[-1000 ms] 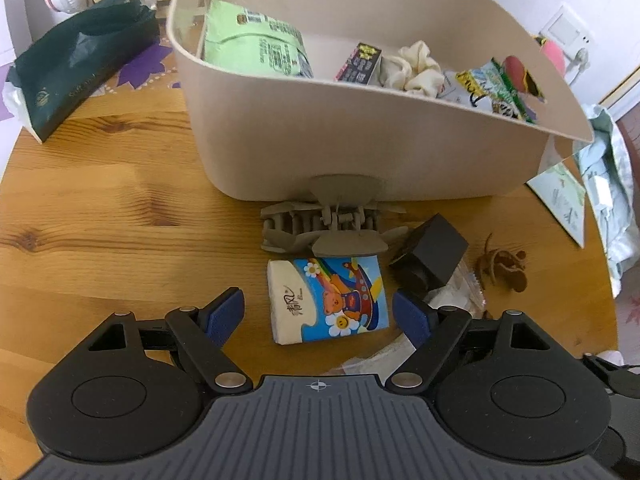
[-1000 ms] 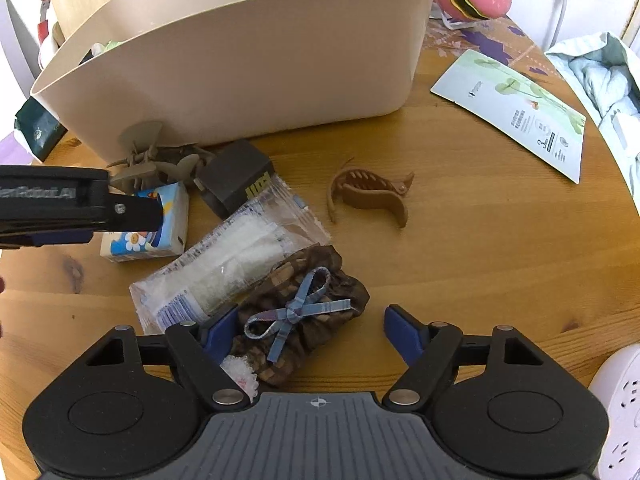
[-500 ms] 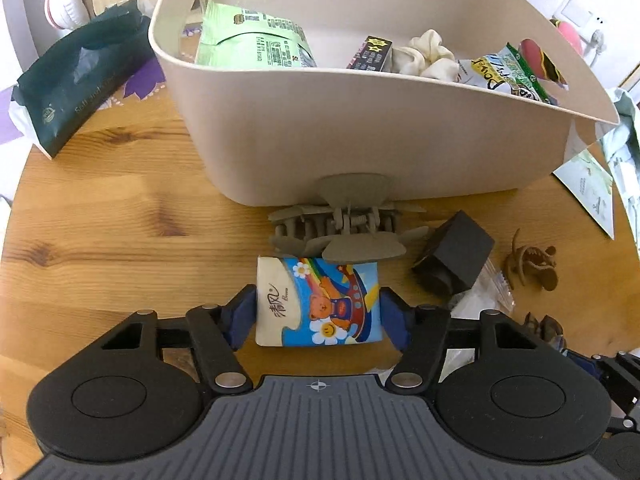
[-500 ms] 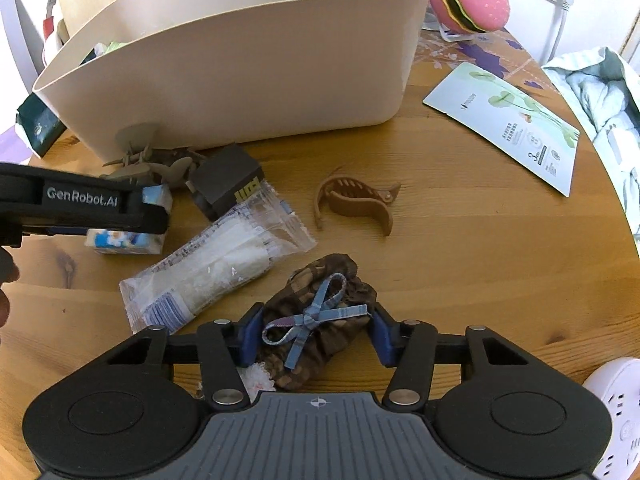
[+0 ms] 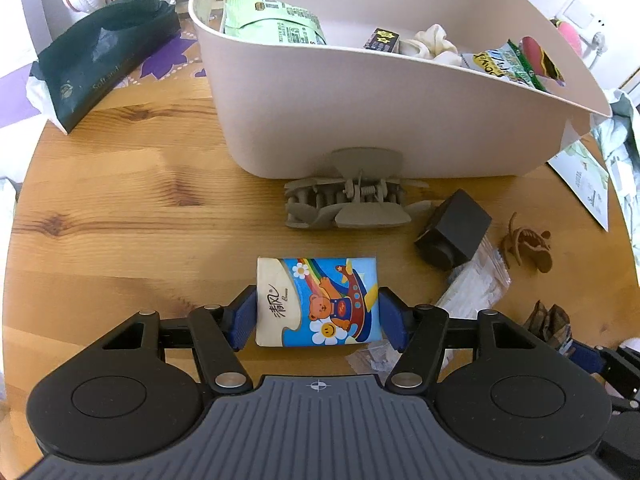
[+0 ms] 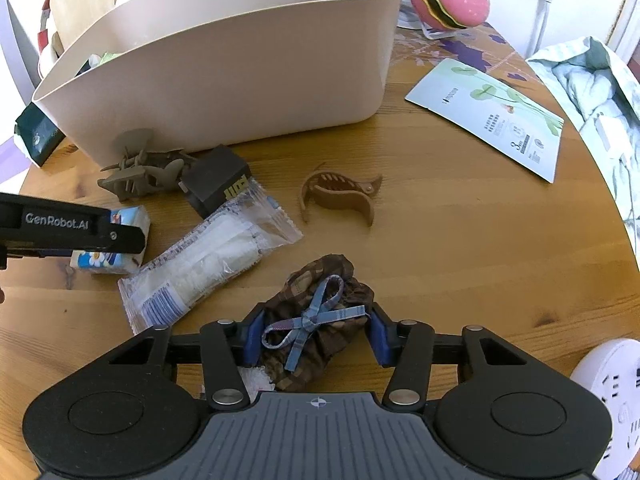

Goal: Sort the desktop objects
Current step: 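Grasp the cartoon tissue pack with left tool while right tool grasps the brown scrunchie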

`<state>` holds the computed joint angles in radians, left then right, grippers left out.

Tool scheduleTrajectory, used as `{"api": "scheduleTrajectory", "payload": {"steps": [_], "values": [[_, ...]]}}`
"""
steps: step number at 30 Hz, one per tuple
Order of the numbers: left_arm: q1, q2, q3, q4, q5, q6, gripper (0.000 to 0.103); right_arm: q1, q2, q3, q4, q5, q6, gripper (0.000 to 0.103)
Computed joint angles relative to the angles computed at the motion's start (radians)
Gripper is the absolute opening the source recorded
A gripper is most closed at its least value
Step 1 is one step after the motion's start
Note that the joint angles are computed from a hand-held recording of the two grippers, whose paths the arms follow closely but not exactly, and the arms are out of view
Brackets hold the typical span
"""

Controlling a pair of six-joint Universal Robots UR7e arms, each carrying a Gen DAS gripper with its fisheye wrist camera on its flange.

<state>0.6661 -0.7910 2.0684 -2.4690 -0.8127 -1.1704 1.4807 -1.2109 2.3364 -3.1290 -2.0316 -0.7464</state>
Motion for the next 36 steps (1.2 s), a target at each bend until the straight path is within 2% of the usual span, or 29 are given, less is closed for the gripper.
{"api": "scheduleTrajectory", "payload": {"steps": [15, 20, 36], "values": [[-0.061, -0.096, 0.063, 0.052, 0.024, -0.102, 0.064, 0.004, -0.081, 0.04, -0.008, 0.05, 0.029, 0.048], [-0.08, -0.129, 0.073, 0.094, 0.054, -0.119, 0.064, 0.012, -0.115, 0.038, 0.016, 0.079, 0.075, 0.048], [-0.143, -0.22, 0.069, 0.153, 0.178, -0.157, 0.064, 0.09, -0.167, -0.023, 0.045, 0.185, 0.104, 0.048]]}}
